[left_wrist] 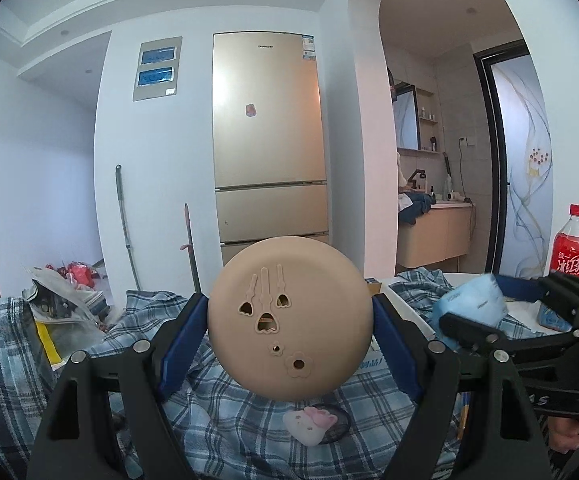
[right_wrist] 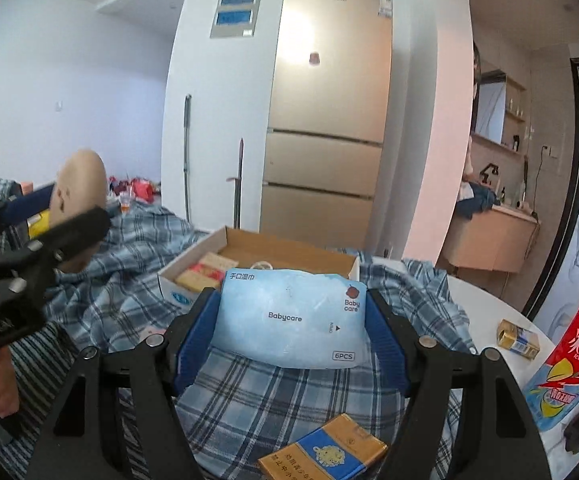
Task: Organize soft objects
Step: 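Grasp the blue Babycare wipes pack with the right tool while the left tool holds the pad, then carry the pad with the left tool while the right tool carries the wipes over the box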
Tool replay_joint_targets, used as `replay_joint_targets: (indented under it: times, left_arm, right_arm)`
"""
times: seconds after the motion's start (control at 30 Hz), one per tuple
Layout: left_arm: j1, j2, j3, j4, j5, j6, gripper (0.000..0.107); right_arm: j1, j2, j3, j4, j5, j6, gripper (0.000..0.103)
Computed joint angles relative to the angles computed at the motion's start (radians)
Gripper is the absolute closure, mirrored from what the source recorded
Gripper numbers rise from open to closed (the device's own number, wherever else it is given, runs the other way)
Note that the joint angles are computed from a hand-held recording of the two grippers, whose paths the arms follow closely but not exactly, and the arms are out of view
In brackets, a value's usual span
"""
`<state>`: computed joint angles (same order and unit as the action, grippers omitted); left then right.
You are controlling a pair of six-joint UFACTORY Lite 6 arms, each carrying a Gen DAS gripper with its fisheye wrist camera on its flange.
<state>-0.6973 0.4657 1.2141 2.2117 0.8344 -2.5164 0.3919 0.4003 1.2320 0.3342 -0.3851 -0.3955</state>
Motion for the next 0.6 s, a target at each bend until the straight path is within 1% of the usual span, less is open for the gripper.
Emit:
replay_joint_targets:
  times: [0.1, 0.23, 0.3, 0.37, 0.5, 0.6]
  left_arm:
    - [0.002, -0.002, 0.005, -0.009, -0.01, 0.005, 0.024]
    - [-0.001, -0.043, -0.011, -0.006, -0.02, 0.03, 0.024]
    - [-0.009, -0.065, -0.024, -0.013, -0.011, 0.04, 0.024]
    - [-0.021, -0.083, -0.028, -0.026, 0.0, 0.071, 0.024]
    - [-0.055, -0.135, -0.053, -0.056, 0.049, 0.12, 0.024]
    - [-0.062, -0.158, -0.042, -0.073, 0.073, 0.157, 0.024]
  right_arm:
    - [0.002, -0.008, -0.016, 0.0, -0.037, 0.006, 0.031]
    - [0.009, -0.039, -0.064, 0.07, -0.151, -0.028, 0.031]
    - [0.007, -0.057, -0.078, 0.068, -0.172, -0.011, 0.031]
    - [0.01, -0.066, -0.079, 0.074, -0.169, 0.003, 0.031]
    - [0.03, -0.09, -0.075, 0.162, -0.168, -0.075, 0.031]
    - [0.029, -0.133, -0.063, 0.191, -0.119, -0.077, 0.031]
